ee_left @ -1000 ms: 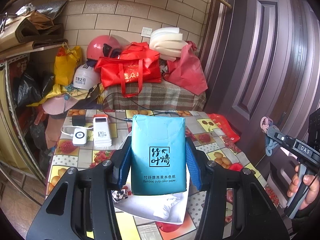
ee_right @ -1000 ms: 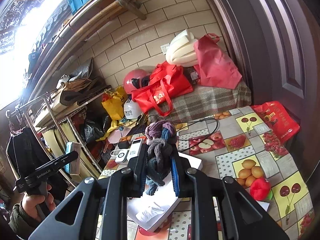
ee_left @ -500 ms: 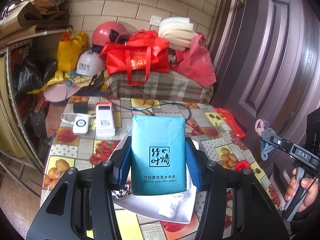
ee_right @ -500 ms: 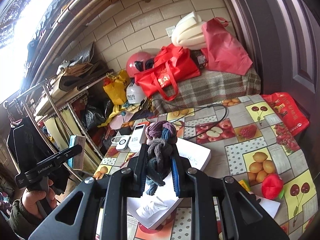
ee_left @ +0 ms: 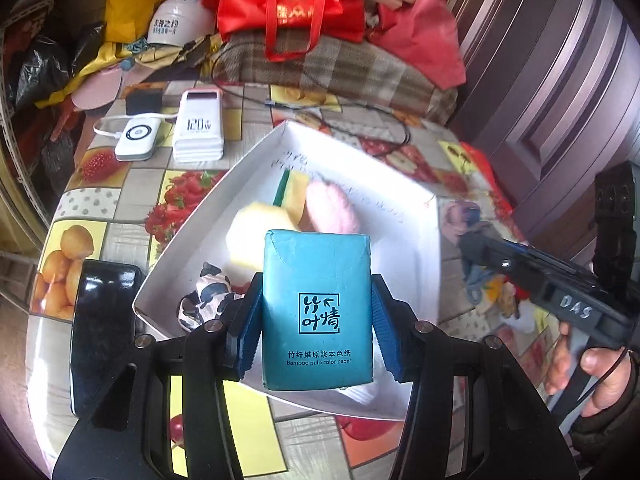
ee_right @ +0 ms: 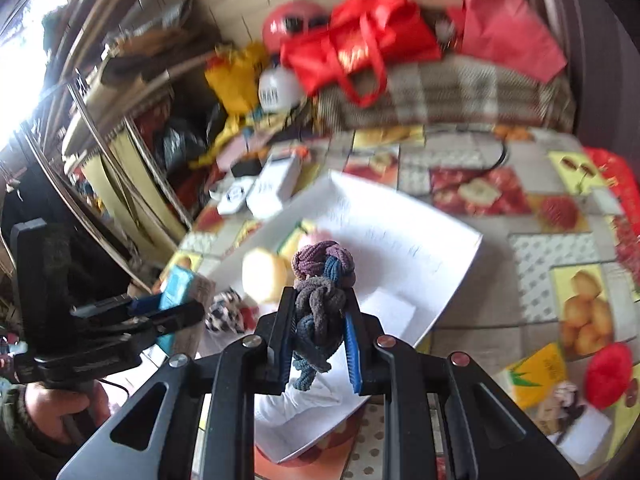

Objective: Organize soft objects
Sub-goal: 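Carry the teal tissue pack and dark rope toy over the white tray and release both, then move both open tools back toward the yellow tissue pack and rope ball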

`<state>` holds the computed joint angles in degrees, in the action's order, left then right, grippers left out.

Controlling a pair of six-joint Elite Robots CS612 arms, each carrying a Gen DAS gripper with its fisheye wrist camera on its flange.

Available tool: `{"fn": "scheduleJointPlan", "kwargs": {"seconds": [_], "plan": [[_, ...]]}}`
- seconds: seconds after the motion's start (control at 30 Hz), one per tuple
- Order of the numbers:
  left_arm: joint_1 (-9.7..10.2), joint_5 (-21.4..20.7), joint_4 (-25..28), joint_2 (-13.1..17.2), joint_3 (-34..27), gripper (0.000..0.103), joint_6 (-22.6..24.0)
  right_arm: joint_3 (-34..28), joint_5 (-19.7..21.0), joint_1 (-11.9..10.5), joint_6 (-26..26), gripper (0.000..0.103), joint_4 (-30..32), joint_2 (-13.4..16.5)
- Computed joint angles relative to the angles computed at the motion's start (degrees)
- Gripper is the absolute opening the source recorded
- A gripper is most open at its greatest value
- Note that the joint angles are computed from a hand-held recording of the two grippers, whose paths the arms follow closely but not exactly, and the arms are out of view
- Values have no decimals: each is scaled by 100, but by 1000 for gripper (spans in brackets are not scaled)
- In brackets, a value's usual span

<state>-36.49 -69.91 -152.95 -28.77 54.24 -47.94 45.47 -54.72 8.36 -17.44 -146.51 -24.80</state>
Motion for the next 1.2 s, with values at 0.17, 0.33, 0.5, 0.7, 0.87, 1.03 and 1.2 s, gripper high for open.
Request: {"fn": "scheduleJointPlan", "kwargs": {"seconds": [0.17, 0.33, 0.5, 0.7, 0.87, 1.03, 1.2], "plan": [[17, 38, 295, 122, -175, 52, -49, -384, -130, 94, -151, 23, 370, 251], [-19, 596, 324, 132, -141, 103, -42, -558, -265, 148, -147, 55, 364, 374], [-37, 921, 331, 84, -49, 103, -191, -493, -312, 128, -39, 103, 177, 378], [-84, 979, 282, 36, -23, 103, -92, -156, -298, 119, 3, 103, -80, 201], [-151, 1169, 139, -66, 84, 103, -1, 194, -312, 115, 15, 103, -337, -1], [-237, 1355, -129, -192, 250, 103, 99, 622, -293, 75, 150, 103, -816, -233], [-338, 1538, -463, -284, 349, 103, 345, 1094, -303, 16, 340, 103, -1433, -473]]}}
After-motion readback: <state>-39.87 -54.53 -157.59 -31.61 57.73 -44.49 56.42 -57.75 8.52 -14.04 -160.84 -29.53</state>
